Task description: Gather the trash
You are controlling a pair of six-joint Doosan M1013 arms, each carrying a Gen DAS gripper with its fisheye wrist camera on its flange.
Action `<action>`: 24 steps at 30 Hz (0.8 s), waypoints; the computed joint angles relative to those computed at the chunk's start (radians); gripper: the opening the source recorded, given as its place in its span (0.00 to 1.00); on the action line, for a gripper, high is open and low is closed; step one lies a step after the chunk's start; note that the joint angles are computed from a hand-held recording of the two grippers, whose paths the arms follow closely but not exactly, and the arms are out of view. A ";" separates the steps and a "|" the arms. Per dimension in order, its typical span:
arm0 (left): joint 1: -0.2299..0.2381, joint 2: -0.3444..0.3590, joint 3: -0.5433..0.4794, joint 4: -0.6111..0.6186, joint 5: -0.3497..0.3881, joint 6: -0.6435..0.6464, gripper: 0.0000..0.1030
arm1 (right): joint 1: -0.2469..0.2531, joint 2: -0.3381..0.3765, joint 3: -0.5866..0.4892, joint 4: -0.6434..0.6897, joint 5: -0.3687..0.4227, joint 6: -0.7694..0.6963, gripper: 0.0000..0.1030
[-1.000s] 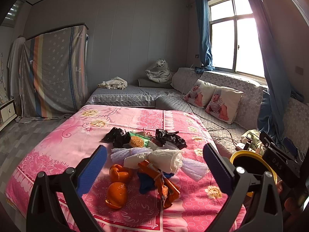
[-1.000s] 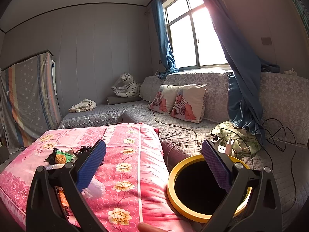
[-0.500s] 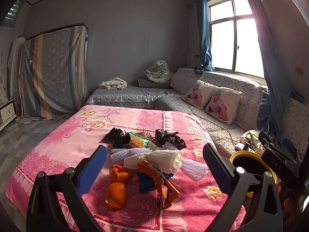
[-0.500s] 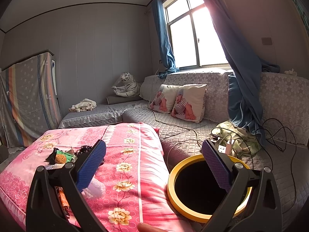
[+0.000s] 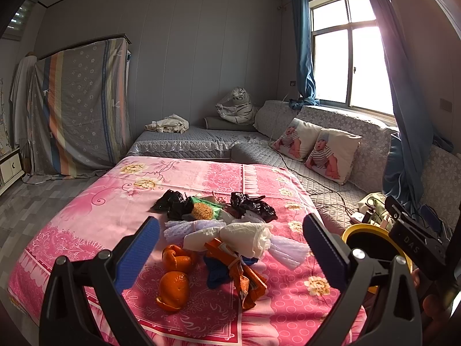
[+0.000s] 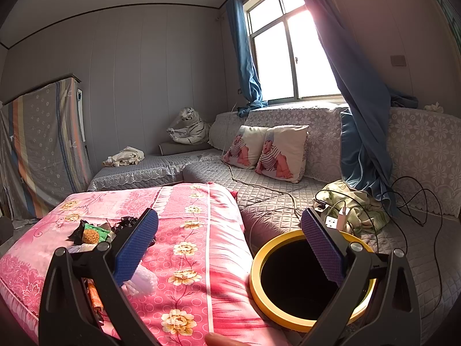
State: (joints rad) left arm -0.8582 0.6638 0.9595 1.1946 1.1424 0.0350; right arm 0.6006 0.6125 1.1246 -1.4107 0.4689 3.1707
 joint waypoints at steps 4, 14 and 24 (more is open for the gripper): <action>0.000 0.001 -0.001 -0.001 0.000 0.001 0.93 | 0.000 0.000 -0.001 0.001 0.001 0.000 0.92; 0.000 0.001 -0.003 -0.002 0.001 0.002 0.93 | 0.000 0.001 0.000 0.000 0.000 0.002 0.92; -0.003 0.006 -0.005 0.004 -0.001 0.001 0.93 | 0.001 0.002 0.000 -0.011 0.003 0.013 0.92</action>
